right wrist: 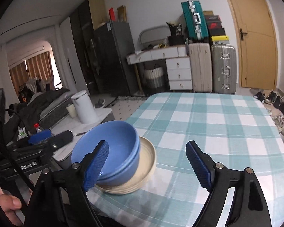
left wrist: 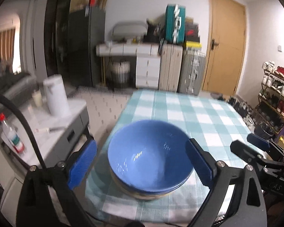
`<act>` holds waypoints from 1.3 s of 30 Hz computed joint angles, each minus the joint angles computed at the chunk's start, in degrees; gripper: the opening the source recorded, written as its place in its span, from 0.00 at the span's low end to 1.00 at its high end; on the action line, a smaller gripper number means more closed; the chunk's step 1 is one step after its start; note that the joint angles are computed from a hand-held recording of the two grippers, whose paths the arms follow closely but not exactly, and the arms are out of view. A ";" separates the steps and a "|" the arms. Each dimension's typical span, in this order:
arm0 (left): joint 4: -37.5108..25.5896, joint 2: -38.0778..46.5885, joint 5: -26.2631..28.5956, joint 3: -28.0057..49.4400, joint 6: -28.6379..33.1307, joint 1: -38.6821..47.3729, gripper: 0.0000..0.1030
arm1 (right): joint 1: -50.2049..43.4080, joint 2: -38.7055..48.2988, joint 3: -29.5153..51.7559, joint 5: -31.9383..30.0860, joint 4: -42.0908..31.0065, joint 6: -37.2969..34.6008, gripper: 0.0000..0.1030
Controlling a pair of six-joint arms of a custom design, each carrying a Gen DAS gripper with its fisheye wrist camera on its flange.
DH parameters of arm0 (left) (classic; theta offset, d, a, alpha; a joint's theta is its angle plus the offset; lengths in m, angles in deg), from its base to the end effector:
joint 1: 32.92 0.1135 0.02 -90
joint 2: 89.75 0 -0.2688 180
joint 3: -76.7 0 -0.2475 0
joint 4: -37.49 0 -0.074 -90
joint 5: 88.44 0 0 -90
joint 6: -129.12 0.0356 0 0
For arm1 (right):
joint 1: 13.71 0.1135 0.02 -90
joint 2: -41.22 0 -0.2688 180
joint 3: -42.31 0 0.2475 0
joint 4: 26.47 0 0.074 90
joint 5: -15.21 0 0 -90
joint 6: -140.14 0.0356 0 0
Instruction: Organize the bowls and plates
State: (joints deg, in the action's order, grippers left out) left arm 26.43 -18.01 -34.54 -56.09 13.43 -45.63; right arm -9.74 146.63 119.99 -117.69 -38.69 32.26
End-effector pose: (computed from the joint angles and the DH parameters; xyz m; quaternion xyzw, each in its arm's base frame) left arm 0.2431 -0.0333 0.2062 -0.2363 0.8242 0.1173 0.5011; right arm 0.3846 0.0510 0.1932 -0.3117 0.7988 0.2812 0.4309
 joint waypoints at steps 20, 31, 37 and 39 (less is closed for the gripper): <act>12.92 10.00 -3.27 -2.69 -3.26 -6.66 1.00 | -6.41 -0.59 -17.30 1.49 30.14 -2.71 0.99; 17.12 13.33 -10.25 -3.26 -0.86 -9.58 1.00 | -6.16 -0.43 -19.09 0.76 34.62 -0.91 0.99; 16.73 13.32 -10.68 -3.14 -1.01 -9.86 1.00 | -6.32 -0.70 -19.22 0.73 34.20 -0.56 0.99; 16.73 13.39 -10.93 -2.99 -1.15 -9.90 1.00 | -6.30 -0.58 -19.13 0.69 34.10 -0.22 0.99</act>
State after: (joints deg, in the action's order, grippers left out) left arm 43.15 -4.62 -45.47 -59.08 12.29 -55.53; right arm -16.04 146.05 100.86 -117.00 -4.60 32.04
